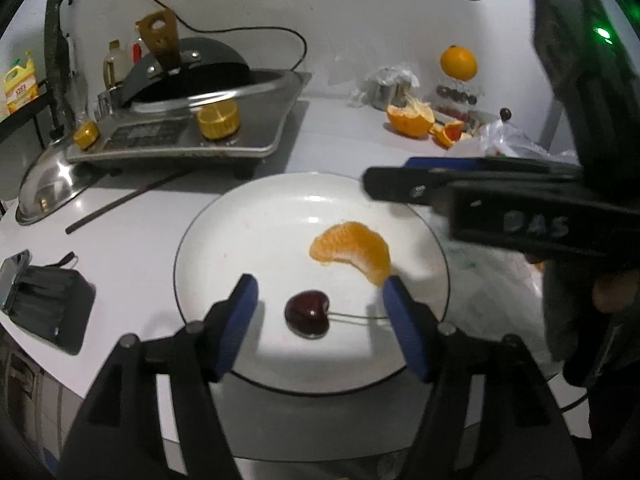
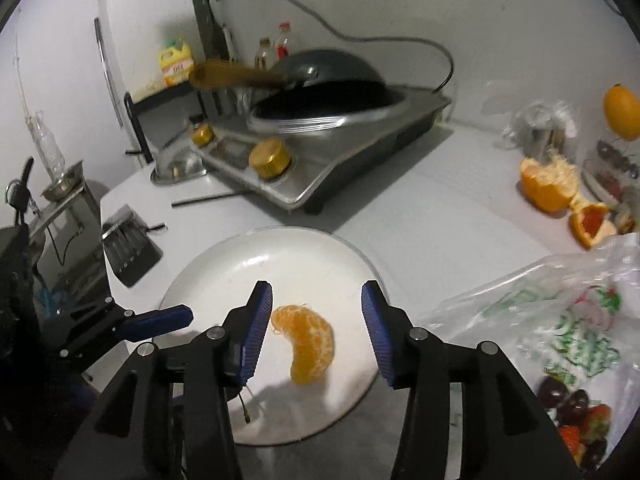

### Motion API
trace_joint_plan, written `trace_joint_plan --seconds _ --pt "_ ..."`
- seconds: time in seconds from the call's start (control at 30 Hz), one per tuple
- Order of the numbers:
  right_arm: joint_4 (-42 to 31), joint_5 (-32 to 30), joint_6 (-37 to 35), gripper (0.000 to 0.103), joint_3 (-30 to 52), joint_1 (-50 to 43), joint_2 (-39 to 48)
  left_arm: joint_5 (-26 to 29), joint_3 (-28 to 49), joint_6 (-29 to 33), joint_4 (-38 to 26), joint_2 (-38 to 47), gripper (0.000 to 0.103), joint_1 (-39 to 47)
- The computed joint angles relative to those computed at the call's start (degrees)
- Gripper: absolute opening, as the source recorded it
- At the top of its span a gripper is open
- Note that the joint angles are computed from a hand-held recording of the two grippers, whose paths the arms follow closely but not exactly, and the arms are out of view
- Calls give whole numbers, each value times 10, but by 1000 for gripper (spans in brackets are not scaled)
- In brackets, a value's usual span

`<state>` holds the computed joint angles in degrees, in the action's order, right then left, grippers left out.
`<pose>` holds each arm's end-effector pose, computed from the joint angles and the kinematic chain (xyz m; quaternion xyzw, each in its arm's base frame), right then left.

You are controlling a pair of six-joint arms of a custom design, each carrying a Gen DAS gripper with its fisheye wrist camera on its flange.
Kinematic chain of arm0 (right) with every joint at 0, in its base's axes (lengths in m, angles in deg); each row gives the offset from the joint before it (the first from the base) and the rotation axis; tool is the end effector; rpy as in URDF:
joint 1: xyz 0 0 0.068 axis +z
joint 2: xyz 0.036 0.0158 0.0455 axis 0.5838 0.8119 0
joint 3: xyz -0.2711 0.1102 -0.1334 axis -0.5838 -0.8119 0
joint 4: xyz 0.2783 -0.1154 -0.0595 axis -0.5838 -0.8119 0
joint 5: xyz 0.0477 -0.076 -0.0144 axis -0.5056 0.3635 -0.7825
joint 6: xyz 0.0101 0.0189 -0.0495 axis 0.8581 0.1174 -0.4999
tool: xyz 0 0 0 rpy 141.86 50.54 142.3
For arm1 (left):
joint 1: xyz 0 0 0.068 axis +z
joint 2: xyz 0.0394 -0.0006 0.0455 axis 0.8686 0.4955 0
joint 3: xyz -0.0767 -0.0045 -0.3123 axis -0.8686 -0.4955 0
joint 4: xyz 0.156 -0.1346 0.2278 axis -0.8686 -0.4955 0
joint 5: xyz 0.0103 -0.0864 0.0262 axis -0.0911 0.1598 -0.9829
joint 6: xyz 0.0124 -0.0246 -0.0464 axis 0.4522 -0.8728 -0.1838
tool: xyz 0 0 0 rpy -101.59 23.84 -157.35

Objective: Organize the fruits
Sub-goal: 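Move both open tools from the plate back over the fruit in the bag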

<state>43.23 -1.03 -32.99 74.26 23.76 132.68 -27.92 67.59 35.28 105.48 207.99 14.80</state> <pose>0.2766 -0.0364 0.0496 -0.2511 0.8695 0.1758 0.3873 0.1978 -0.1793 -0.0018 0.0383 0.9056 -0.0636 0.4176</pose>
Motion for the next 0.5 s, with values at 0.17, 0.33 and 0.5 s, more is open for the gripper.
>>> trace_joint_plan --seconds 0.17,0.33,0.5 --pt "-35 -32 -32 49 -16 -53 -51 -22 -4 -8 1 -18 71 -17" --pt "-92 -74 -88 50 -18 -136 -89 -38 -6 -22 0 -34 76 -37" --pt "-149 -110 -156 50 -8 -227 -99 -53 1 -31 -15 -47 76 -58"
